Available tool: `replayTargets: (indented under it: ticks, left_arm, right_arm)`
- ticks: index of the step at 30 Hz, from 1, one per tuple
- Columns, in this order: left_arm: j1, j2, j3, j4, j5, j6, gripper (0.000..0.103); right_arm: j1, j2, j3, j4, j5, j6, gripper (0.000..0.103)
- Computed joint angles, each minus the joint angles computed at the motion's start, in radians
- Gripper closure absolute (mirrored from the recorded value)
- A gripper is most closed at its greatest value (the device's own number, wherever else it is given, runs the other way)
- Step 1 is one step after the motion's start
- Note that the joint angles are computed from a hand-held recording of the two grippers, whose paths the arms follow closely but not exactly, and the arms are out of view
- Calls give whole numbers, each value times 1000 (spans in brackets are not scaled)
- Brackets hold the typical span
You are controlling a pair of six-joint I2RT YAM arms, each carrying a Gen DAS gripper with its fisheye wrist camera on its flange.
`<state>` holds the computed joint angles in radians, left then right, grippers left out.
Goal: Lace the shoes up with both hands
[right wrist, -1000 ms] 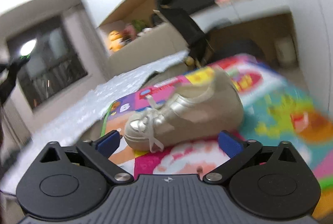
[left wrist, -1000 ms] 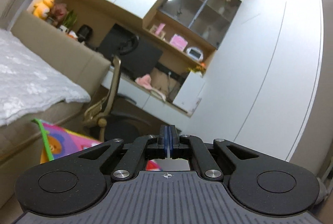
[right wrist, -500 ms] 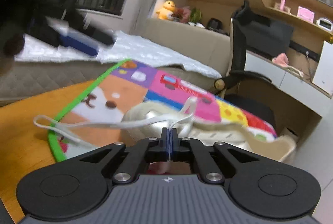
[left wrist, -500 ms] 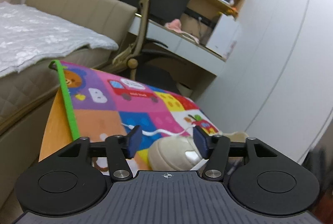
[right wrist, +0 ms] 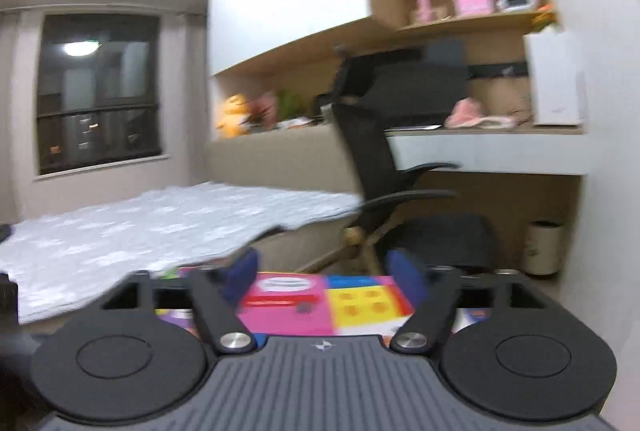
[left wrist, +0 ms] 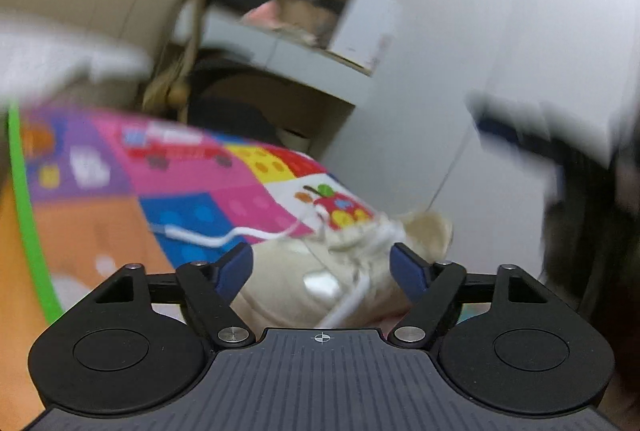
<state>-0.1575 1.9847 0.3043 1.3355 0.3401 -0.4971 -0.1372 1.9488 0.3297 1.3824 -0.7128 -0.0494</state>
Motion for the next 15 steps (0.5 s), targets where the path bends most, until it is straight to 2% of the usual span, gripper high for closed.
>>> replayTargets:
  ticks: [1, 2, 4, 7, 9, 11, 12, 13, 15]
  left_arm:
    - [53, 20, 40, -23, 92, -99, 34]
    - [88, 43, 88, -53, 166, -184, 34]
    - [102, 69, 185, -145, 215, -252, 34]
    - [29, 54, 310, -355, 107, -165, 34]
    - [-5, 64, 397, -470, 76, -129, 36]
    - [-32, 67, 463, -575, 38, -93, 70]
    - [-42, 63, 483, -615, 14, -79, 101]
    - [-45, 51, 485, -632, -2, -74, 97]
    - [-43, 1, 469, -644, -28, -58, 98]
  right_arm:
    - [-31, 32, -2, -1, -47, 11, 26]
    - [-62, 64, 0, -15, -114, 28, 26]
    - [-123, 133, 17, -77, -289, 68, 23]
    - [-141, 268, 41, -134, -501, 103, 6]
    - [-110, 332, 27, -125, -529, 50, 4]
    - [-66, 379, 12, -73, -494, 24, 2]
    - [-58, 403, 9, -56, -495, 21, 2]
    - [-51, 428, 7, -39, -495, 19, 1]
    - [-32, 479, 5, 15, -496, 38, 0]
